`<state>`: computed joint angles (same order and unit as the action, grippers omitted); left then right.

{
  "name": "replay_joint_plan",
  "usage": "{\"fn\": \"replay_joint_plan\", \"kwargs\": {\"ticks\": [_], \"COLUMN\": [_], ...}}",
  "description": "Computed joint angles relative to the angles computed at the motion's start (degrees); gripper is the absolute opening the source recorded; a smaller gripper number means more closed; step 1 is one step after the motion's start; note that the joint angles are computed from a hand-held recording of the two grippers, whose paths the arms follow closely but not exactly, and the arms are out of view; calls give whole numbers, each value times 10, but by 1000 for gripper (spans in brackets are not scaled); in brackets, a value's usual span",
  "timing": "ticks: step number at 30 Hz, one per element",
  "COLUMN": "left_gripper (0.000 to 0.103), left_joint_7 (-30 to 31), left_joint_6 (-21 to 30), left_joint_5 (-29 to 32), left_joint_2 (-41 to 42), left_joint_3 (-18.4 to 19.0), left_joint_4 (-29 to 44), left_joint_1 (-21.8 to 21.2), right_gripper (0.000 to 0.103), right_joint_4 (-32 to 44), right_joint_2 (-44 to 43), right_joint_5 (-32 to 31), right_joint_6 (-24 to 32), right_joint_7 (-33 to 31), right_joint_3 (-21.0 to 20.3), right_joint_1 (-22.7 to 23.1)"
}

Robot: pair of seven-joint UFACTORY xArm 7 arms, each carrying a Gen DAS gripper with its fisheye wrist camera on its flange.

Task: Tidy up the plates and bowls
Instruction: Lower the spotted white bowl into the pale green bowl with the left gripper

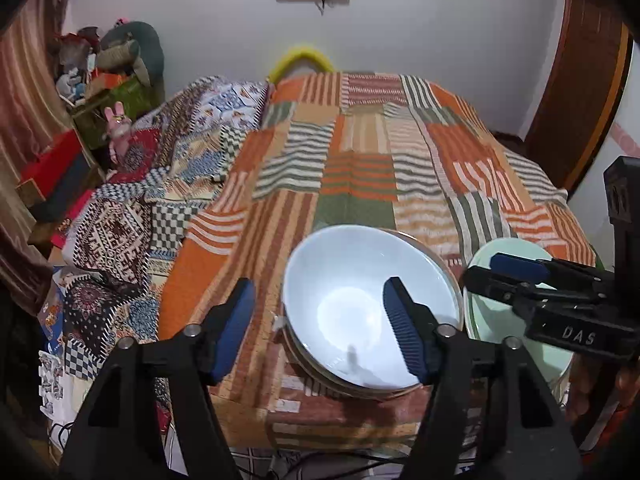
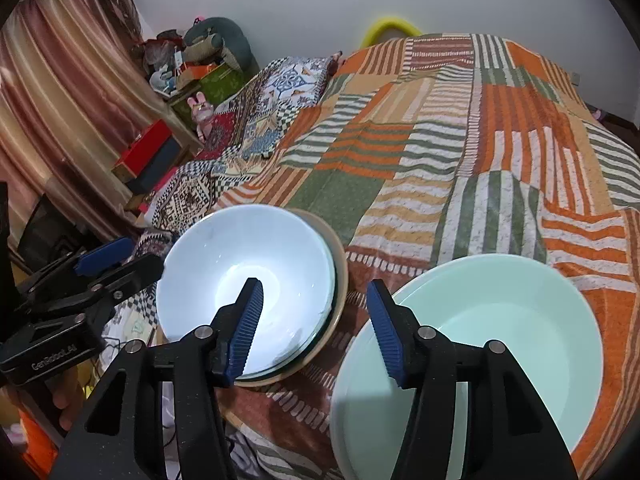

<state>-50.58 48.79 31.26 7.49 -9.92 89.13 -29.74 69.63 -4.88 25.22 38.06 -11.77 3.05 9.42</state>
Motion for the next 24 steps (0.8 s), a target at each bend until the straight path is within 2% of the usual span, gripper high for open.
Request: {"fn": "replay_joint_plan", "kwargs": {"ticks": [3, 7, 10, 20, 22, 24], "left_gripper": [70, 70, 70, 70, 68, 63], "left_joint_7": [-12, -9, 4, 39, 48, 61], "left_joint_6": [-14, -36, -61, -113, -122, -132], "left_joint_5": [-7, -55, -101, -170, -186, -206], "left_joint_2": [-10, -13, -13, 8, 9, 10], "left_joint_3": [3, 5, 5, 5, 5, 4], "left_joint_4": [-22, -52, -75, -100, -104, -109], "left_joint_1": [8, 27, 41, 52, 54, 57], "right_gripper": [51, 52, 52, 52, 52, 52], "right_joint_4": [6, 16, 23, 53, 57, 59], "right_joint_2": [4, 17, 26, 66, 71, 77], "right_joint_5": [-5, -15, -26, -59, -66, -72], "right_joint_6": [0, 7, 13, 34, 36, 38], "right_joint_7": [7, 19, 24, 37, 42, 46], "right_joint_3": [0, 2, 5, 15, 17, 18], "right_joint_1": [-2, -4, -5, -5, -4, -4]}}
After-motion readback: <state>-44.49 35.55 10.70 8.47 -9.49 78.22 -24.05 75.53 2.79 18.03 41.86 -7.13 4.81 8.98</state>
